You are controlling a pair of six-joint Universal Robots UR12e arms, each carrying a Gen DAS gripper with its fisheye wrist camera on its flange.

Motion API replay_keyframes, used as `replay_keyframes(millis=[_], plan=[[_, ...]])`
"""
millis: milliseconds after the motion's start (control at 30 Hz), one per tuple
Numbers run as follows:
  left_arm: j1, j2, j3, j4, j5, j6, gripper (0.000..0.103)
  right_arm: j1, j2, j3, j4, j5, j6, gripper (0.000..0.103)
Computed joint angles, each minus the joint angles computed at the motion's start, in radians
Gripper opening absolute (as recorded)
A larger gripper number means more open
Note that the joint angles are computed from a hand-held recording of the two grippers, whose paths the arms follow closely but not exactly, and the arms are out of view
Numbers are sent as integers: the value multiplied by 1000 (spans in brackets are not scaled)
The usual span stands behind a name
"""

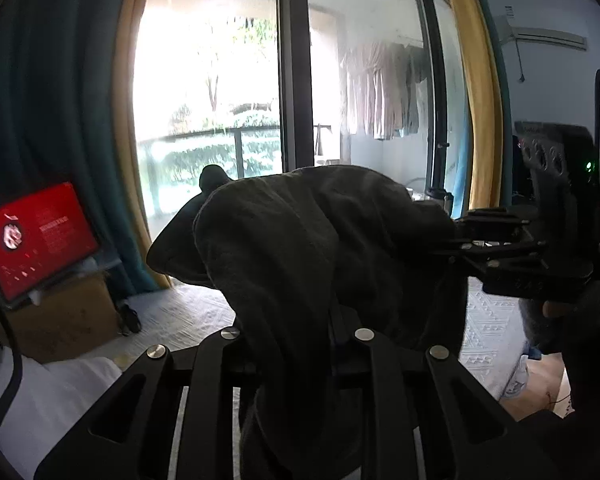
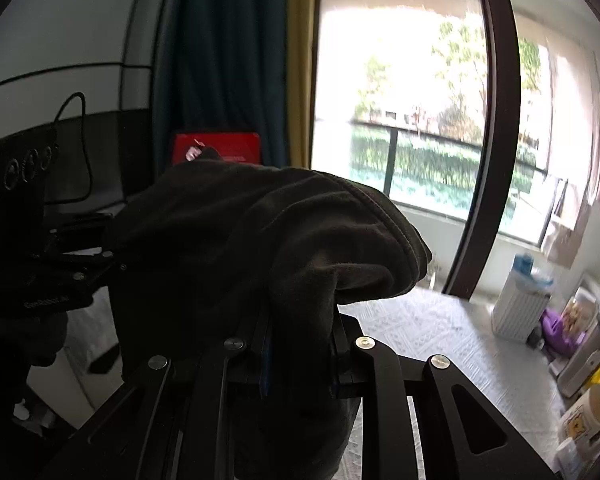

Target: Fold small clothes

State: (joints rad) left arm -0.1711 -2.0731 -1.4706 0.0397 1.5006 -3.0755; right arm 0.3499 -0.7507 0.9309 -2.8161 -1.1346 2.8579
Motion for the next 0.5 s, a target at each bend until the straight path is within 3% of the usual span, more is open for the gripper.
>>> replay_keyframes(millis=[267,500], plan=[[-2,70,-99,97,48,26,20,14,-74,117,-116,50,-16,21],[18,112,-177,131,61,3,20,34,-87,128,-84,79,-65,21]])
